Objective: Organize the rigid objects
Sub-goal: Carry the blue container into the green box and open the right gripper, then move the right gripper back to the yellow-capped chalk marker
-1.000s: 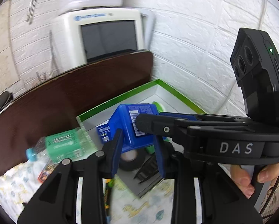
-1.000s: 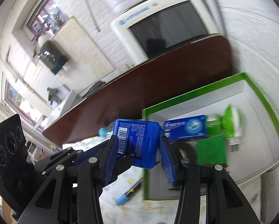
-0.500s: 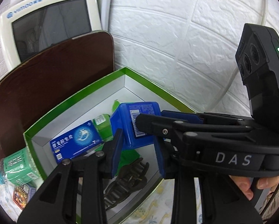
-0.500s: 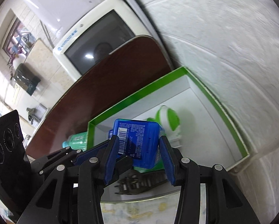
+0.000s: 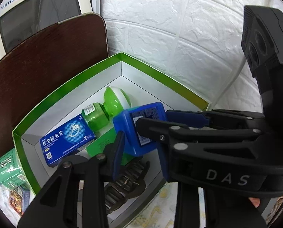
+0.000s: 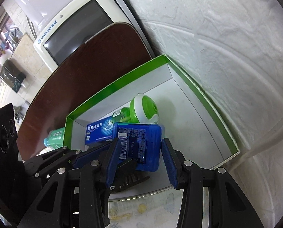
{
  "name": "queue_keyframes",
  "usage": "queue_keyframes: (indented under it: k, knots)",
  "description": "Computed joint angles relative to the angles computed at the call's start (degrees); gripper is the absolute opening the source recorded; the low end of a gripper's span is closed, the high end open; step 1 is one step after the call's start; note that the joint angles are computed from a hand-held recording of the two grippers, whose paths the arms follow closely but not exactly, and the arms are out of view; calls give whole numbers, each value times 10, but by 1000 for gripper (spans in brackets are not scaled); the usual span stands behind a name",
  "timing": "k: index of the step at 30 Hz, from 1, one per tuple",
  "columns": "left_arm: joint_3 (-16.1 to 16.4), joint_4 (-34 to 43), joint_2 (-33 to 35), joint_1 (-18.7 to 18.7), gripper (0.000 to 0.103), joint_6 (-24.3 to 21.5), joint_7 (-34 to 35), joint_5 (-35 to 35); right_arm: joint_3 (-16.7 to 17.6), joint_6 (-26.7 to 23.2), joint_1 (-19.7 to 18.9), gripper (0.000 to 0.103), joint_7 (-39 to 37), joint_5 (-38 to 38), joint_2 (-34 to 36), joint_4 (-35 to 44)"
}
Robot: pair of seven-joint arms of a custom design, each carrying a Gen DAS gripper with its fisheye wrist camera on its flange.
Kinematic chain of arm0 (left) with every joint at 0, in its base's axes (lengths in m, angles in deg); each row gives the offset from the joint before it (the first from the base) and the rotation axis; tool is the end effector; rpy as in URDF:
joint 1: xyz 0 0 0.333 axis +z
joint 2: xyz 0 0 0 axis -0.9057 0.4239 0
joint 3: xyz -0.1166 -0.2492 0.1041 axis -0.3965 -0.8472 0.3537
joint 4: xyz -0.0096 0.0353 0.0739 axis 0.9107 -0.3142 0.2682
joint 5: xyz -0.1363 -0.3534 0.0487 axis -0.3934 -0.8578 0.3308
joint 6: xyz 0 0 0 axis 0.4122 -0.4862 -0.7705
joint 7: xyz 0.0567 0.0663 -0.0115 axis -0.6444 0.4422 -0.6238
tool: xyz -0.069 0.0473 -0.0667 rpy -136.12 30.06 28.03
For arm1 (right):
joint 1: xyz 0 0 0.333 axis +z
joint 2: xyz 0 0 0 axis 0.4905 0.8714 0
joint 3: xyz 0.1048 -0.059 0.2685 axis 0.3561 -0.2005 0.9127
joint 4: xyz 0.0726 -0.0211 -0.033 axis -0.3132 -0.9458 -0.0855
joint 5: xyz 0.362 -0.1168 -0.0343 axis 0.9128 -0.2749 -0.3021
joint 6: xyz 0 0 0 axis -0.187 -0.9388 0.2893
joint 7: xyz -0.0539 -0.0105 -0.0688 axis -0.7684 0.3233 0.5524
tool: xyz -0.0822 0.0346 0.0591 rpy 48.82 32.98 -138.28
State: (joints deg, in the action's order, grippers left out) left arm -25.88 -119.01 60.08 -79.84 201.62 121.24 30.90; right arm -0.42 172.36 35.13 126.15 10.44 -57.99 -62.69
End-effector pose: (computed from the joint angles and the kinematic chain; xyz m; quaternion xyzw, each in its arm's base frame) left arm 0.4841 -0.2376 0.5364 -0.2052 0.9169 -0.3401 0.0392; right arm 0.3960 0.1406 0.5288 -0.4080 0.8322 -0.1577 0.3407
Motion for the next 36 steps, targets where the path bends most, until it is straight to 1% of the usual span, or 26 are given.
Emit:
queue_keyframes:
  k: [1, 2, 3, 7, 9, 13, 17, 20, 22, 25, 27, 31, 33, 36]
  knots:
    - [-3, -9, -7, 0, 38, 14, 0, 6, 3, -3, -2, 47, 2, -3, 0, 1]
    - [-4, -16, -12, 0, 42, 25, 0, 11, 6, -6, -3, 47, 5, -5, 0, 2]
    - [-3, -22, -19, -2, 44, 33, 2, 13, 9, -11, -4, 47, 7, -7, 1, 5]
    - [9, -36, -40, -5, 46, 38, 15, 10, 13, -13, -4, 47, 18, -15, 1, 8]
    - [14, -44, -49, -5, 51, 45, 20, 9, 18, -19, -5, 47, 24, -21, 0, 14]
    - [30, -51, -65, -4, 55, 47, 28, -3, 29, -36, -6, 47, 36, -38, 2, 32]
    - [47, -59, -85, 6, 58, 53, 29, -10, 44, -68, -4, 47, 52, -60, 5, 59]
    - [67, -62, -99, 19, 60, 56, 31, -18, 50, -81, 6, 47, 61, -74, 10, 80]
    - [78, -63, -105, 29, 62, 71, 31, -24, 57, -86, 13, 47, 65, -86, 19, 99]
    - [102, -57, -107, 46, 64, 80, 37, -41, 67, -90, 28, 47, 65, -103, 45, 134]
    - [114, -56, -105, 60, 68, 88, 41, -51, 73, -96, 42, 47, 61, -113, 71, 166]
    - [138, -42, -90, 94, 69, 80, 35, -65, 76, -111, 79, 47, 52, -126, 137, 231]
    - [143, -39, -79, 114, 70, 79, 28, -66, 75, -125, 100, 47, 49, -129, 177, 265]
    - [138, -43, -60, 142, 70, 106, 15, -52, 71, -148, 129, 47, 59, -129, 231, 306]
